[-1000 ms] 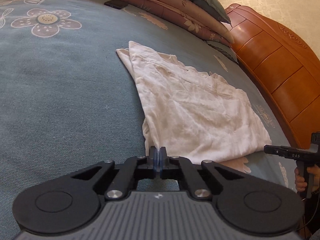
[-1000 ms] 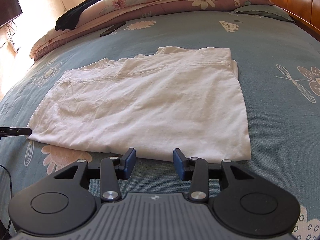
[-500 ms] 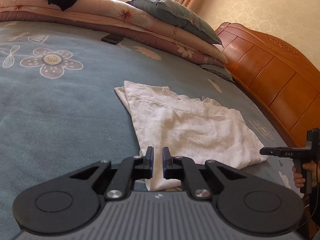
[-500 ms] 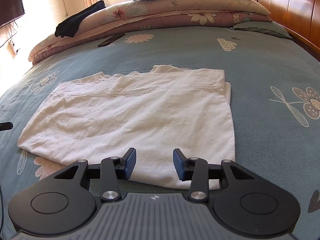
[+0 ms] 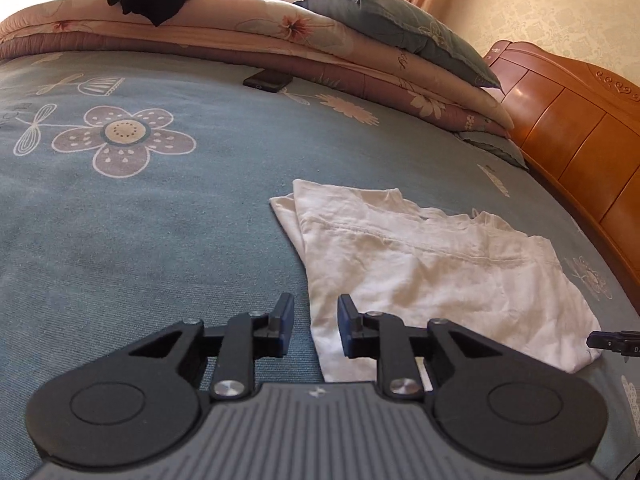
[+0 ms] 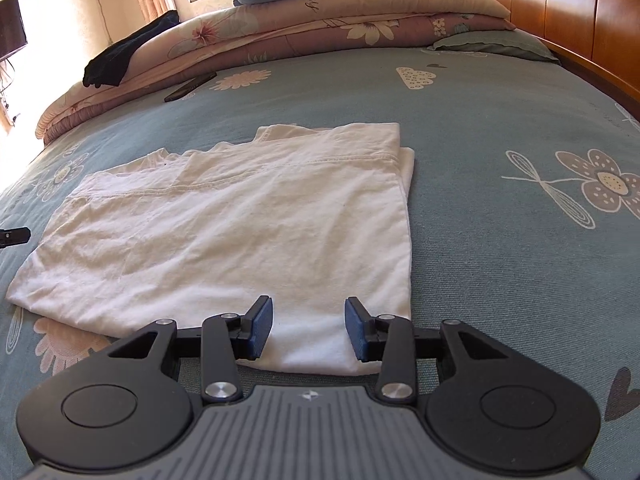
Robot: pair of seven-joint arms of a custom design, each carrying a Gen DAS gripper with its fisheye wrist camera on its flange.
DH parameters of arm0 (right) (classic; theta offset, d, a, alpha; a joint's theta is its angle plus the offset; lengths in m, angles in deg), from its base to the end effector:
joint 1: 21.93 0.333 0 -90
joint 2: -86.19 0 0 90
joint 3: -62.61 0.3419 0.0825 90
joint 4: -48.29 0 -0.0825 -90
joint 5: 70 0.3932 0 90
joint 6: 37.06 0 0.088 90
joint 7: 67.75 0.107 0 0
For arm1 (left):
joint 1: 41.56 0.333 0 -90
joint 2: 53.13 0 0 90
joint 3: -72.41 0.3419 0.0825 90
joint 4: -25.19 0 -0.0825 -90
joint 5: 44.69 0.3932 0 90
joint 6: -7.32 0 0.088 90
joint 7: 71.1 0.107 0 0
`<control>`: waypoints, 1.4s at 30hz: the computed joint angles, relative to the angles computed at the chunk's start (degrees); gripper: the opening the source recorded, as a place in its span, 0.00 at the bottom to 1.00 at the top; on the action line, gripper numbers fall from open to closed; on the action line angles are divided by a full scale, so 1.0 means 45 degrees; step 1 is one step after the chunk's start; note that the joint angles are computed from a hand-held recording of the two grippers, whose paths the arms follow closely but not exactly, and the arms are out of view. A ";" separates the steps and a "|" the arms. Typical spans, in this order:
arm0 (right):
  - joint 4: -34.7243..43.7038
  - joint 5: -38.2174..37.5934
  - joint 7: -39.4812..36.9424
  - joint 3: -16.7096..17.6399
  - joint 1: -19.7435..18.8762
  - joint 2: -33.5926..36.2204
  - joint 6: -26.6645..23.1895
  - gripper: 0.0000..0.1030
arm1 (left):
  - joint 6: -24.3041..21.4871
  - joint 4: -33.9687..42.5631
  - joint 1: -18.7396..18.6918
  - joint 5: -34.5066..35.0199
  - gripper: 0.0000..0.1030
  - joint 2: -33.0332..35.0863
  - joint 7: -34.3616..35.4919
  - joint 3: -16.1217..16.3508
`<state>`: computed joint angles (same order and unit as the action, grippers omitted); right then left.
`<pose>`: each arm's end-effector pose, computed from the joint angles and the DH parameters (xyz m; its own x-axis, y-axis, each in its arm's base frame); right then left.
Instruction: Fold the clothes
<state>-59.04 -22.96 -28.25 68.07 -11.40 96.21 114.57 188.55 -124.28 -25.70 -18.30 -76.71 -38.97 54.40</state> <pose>0.6378 0.1586 0.5018 0.5663 -0.8029 -0.1861 -0.6470 -0.2932 -0.7039 0.4408 -0.0676 0.5053 0.2876 -0.9029 0.3195 -0.5087 -0.4266 -0.7478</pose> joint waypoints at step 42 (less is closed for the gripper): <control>-0.1171 0.0929 0.0221 -0.0209 -0.0105 -0.2048 0.1397 0.96 | -0.9713 0.4652 -0.3740 0.3808 0.81 0.1321 -0.3142 -0.1484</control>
